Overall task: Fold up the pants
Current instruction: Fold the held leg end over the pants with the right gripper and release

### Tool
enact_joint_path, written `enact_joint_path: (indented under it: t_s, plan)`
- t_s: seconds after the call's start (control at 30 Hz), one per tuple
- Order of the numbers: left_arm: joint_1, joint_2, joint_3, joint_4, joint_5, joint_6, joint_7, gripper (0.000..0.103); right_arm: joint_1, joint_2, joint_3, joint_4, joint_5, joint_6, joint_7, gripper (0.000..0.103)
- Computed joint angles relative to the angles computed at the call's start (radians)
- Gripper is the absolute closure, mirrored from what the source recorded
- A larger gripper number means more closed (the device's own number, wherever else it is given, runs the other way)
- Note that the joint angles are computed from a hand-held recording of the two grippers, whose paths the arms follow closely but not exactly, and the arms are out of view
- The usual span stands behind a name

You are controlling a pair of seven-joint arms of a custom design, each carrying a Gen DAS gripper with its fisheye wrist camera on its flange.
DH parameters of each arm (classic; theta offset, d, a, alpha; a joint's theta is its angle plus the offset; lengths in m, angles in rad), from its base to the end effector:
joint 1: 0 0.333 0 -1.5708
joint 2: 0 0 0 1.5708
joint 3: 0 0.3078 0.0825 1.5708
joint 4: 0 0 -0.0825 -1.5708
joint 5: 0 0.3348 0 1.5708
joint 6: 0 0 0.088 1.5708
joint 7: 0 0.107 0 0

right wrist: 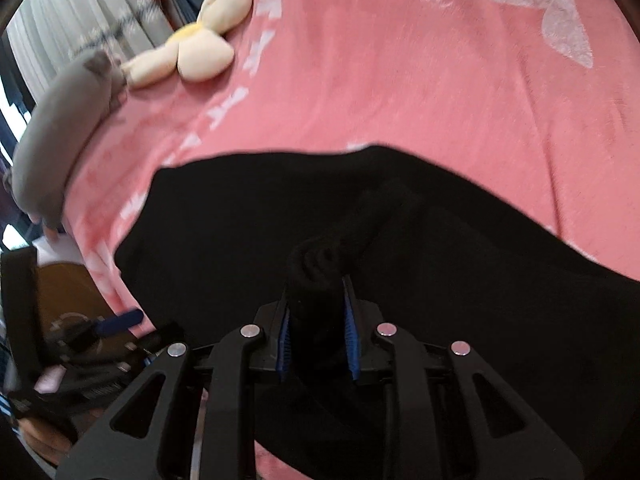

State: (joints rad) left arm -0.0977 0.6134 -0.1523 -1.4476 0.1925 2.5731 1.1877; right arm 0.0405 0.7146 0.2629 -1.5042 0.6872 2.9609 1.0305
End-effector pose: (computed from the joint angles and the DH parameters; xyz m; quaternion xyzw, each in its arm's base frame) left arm 0.6907 -0.1530 0.4058 -0.6995 0.6661 -0.2147 0.1448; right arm 0.6989 0.1245 0.3482 -0.6694 0.6192 -0.1098 0.3957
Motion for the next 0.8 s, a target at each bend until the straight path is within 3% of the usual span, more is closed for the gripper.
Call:
enact_joint_path:
  t_s: [0.17, 0.27, 0.33, 0.43, 0.5, 0.63, 0.8]
  plan:
    - [0.015, 0.006, -0.009, 0.006, -0.018, -0.004, 0.014, 0.028, 0.034, 0.001, -0.030, -0.010, -0.042, 0.028, 0.016, 0.077]
    - [0.019, 0.007, -0.012, 0.008, -0.026, -0.005, 0.022, 0.028, 0.031, 0.002, -0.019, -0.011, -0.054, 0.032, 0.020, 0.069]
    - [0.022, 0.008, -0.012, 0.010, -0.029, -0.005, 0.027, 0.028, 0.008, -0.011, 0.018, -0.033, -0.038, 0.047, -0.006, 0.056]
    - [0.023, 0.009, -0.011, 0.010, -0.032, -0.005, 0.030, 0.028, -0.049, -0.034, 0.101, -0.074, 0.014, 0.064, -0.077, 0.046]
    - [0.023, 0.011, -0.010, 0.013, -0.033, -0.008, 0.030, 0.027, -0.089, -0.060, 0.153, -0.119, 0.070, 0.086, -0.136, 0.046]
    - [0.019, 0.022, -0.007, 0.037, -0.031, -0.035, 0.031, 0.027, -0.139, -0.114, 0.203, -0.202, 0.171, 0.161, -0.214, 0.045]
    - [0.015, 0.053, -0.006, 0.104, -0.035, -0.104, 0.043, 0.027, -0.148, -0.178, 0.160, -0.294, 0.218, 0.242, -0.175, 0.043]
